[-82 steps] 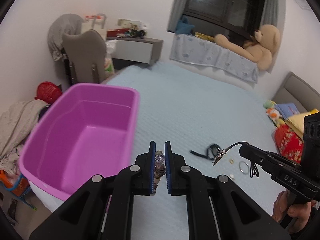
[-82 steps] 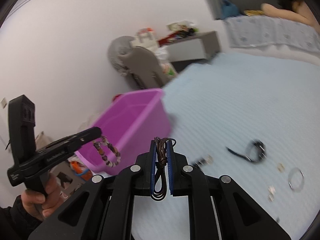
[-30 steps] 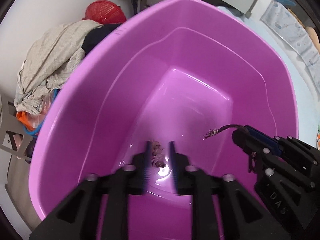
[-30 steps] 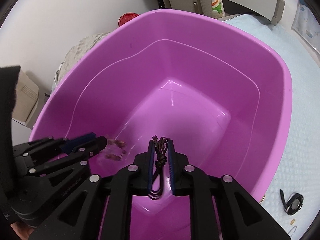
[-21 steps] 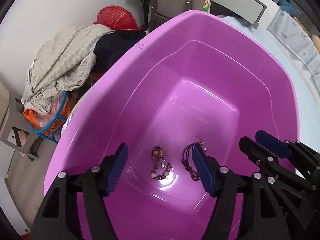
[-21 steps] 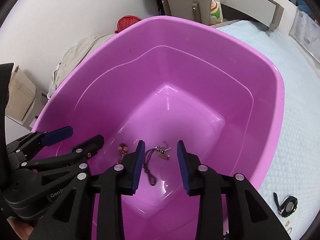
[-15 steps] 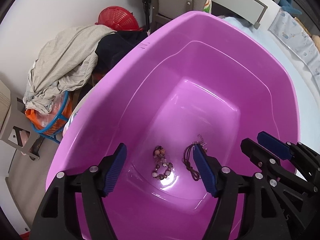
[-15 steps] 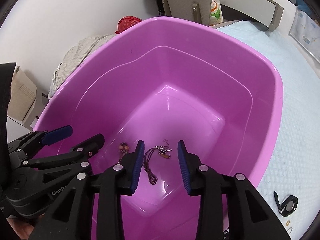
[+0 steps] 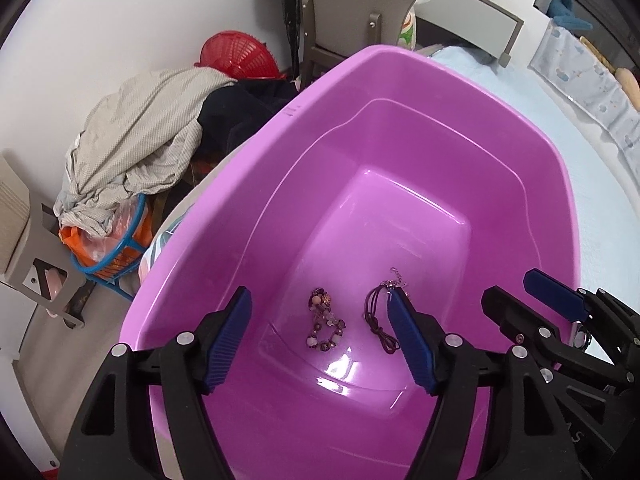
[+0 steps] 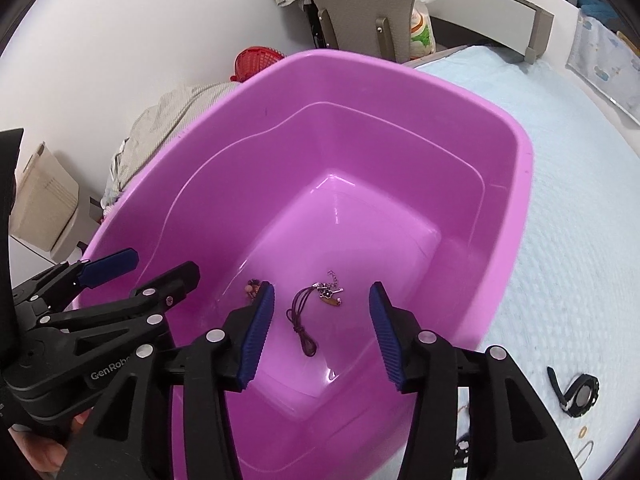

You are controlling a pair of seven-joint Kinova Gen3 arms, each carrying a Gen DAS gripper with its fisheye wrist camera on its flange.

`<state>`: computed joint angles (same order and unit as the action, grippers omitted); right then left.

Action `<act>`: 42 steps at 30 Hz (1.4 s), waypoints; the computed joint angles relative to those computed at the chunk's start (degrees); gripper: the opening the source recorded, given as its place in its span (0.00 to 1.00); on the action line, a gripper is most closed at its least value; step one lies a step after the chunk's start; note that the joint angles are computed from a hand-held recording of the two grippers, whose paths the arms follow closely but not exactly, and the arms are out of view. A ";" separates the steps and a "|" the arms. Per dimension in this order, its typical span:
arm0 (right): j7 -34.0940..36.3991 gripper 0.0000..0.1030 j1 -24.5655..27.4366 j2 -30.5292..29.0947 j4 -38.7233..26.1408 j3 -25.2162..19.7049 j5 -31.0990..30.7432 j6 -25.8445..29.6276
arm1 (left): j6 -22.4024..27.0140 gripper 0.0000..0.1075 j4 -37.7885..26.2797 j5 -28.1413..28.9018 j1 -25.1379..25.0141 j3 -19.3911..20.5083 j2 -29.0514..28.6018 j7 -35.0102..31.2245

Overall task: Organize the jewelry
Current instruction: 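Move both open tools back over the jewelry on the bed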

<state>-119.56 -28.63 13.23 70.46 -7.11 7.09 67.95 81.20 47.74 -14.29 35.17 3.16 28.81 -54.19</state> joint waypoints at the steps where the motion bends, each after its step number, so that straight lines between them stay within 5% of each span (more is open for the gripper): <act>1: -0.33 0.49 -0.26 -0.63 0.48 0.00 0.43 -0.07 | -0.29 0.64 0.49 -0.36 0.40 -0.09 -0.48 0.16; 13: -4.49 0.59 -0.18 -9.96 8.40 -2.20 4.17 -3.01 | -5.69 0.73 8.55 -3.81 3.23 1.58 -7.22 3.19; 24: -12.26 0.62 4.75 -24.55 23.26 -7.27 5.93 -6.56 | -10.13 0.81 15.75 -10.05 8.87 4.93 -12.74 8.41; 32: -18.48 0.62 10.15 -34.48 31.64 -12.64 4.79 -4.40 | -13.14 0.81 20.05 -12.15 13.03 8.22 -14.30 11.76; 42: -17.80 0.62 17.45 -50.50 39.95 -13.90 -1.52 1.84 | -15.92 0.83 25.17 -16.13 18.97 10.69 -15.17 15.99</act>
<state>-137.36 -11.18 -37.27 110.41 -21.01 5.57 69.80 65.29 72.91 -30.41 54.14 13.86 13.64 -38.20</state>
